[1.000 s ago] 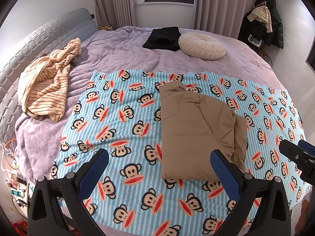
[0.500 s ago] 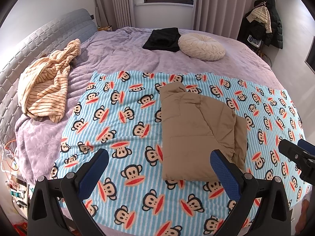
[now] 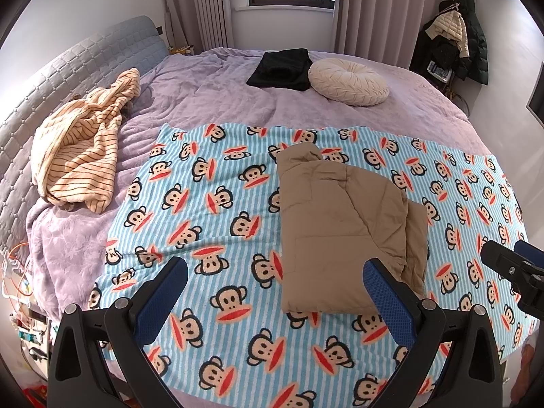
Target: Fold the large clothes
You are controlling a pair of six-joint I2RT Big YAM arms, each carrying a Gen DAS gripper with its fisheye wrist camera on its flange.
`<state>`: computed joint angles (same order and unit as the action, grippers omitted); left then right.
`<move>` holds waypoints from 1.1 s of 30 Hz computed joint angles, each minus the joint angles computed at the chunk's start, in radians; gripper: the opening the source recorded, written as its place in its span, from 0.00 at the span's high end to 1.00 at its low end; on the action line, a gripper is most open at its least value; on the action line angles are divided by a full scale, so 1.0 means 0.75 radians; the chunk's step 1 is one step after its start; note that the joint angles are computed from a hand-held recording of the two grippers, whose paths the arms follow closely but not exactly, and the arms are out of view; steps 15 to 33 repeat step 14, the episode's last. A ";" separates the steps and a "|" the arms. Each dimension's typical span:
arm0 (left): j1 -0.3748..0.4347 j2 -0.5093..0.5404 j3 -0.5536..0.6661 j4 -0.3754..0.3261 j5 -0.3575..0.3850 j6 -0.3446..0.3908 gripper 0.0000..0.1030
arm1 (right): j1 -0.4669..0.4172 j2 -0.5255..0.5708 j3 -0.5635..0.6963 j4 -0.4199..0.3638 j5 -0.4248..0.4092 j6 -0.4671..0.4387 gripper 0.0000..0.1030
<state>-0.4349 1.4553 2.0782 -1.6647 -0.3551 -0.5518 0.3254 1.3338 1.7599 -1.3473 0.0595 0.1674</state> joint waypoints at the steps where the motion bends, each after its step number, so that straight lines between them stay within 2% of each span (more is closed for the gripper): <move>1: 0.000 0.002 0.002 -0.003 -0.001 0.000 0.00 | -0.001 0.003 0.006 -0.004 -0.001 -0.001 0.00; 8: 0.009 -0.011 -0.017 0.009 0.007 -0.006 0.00 | 0.005 0.000 -0.003 0.001 0.005 0.007 0.00; 13: 0.034 -0.011 -0.009 0.019 0.017 0.035 0.00 | -0.002 0.008 0.012 -0.014 0.002 0.005 0.00; 33: 0.035 -0.009 -0.006 0.017 0.021 0.033 0.00 | -0.003 0.009 0.014 -0.015 0.003 0.004 0.00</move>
